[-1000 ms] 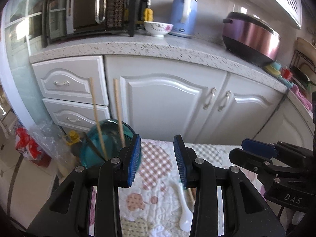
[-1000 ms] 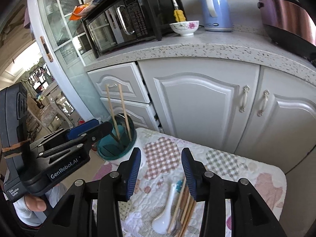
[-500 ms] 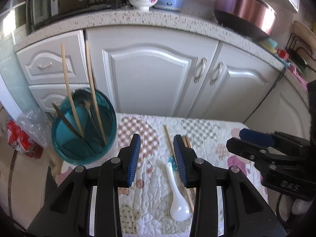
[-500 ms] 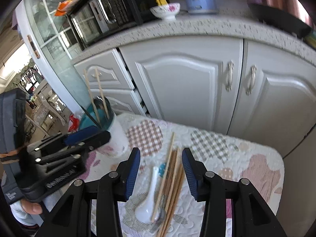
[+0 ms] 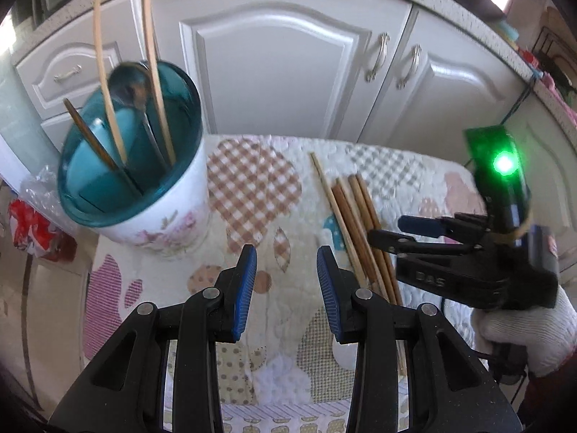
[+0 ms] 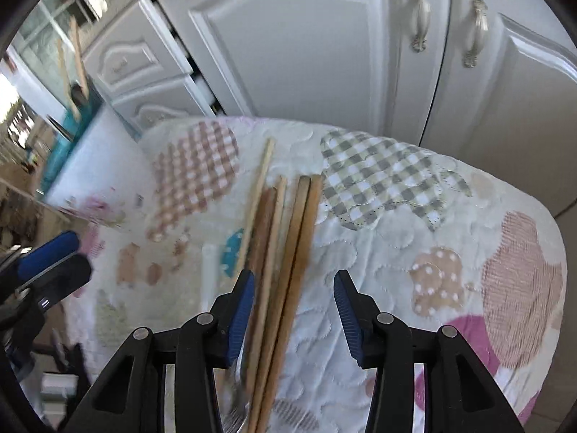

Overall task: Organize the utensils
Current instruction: 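Move both tools back to the white spoon and chopsticks on the quilt, then grasp the white ceramic spoon handle with the left tool while the right tool grasps a chopstick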

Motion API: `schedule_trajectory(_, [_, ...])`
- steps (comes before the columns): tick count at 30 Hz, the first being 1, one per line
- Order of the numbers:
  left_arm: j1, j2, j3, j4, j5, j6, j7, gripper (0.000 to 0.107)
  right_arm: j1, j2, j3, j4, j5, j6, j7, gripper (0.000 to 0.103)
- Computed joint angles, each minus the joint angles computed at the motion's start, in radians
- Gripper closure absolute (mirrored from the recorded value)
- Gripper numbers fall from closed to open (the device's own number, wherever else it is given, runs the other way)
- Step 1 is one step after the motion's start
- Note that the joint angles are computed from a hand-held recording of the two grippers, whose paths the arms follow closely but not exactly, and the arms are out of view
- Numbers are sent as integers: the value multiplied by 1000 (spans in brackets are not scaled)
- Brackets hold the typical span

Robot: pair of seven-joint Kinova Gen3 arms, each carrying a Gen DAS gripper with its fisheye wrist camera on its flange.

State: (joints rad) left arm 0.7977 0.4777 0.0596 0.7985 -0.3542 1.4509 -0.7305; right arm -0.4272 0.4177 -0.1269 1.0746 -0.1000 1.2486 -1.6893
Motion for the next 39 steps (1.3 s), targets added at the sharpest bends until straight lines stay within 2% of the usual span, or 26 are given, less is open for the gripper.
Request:
schedule_trajectory(2, [-9, 4, 3, 6, 11, -5, -3, 74, -6, 22, -1, -14, 11, 23, 17, 59])
schedule_trajectory(6, [-47, 18, 18, 14, 66, -18, -23, 74, 19, -2, 4, 19, 5, 21, 49, 59])
schedule_trajectory(13, [-91, 80, 27, -19, 151, -31, -76, 74, 114, -52, 22, 67, -45, 28, 61, 59])
schedule_trajectory(18, [-109, 117, 21, -54, 187, -25, -98, 74, 152, -24, 11, 17, -106, 42, 62, 59])
schedule_trajectory(20, [-118, 115, 20, -44, 204, -44, -101, 74, 144, 7, 4, -16, -115, 44, 66, 60])
schedule_trajectory(24, [-139, 115, 29, -24, 238, -85, -119, 74, 108, 61, 5, -86, -91, 81, 66, 70])
schedule_trajectory(29, [-156, 133, 38, -40, 266, -97, -160, 75, 117, 89, 3, -125, -105, 98, 80, 74])
schedule_trajectory(34, [-149, 156, 28, -73, 269, -85, -183, 91, 100, 134, 8, -190, -94, 116, 76, 78])
schedule_trajectory(36, [-152, 155, 29, -72, 274, -84, -192, 92, 95, 149, 10, -214, -89, 121, 73, 83])
schedule_trajectory(39, [-165, 142, 36, -49, 294, -99, -206, 93, 55, 164, 27, -259, -20, 174, 102, 83])
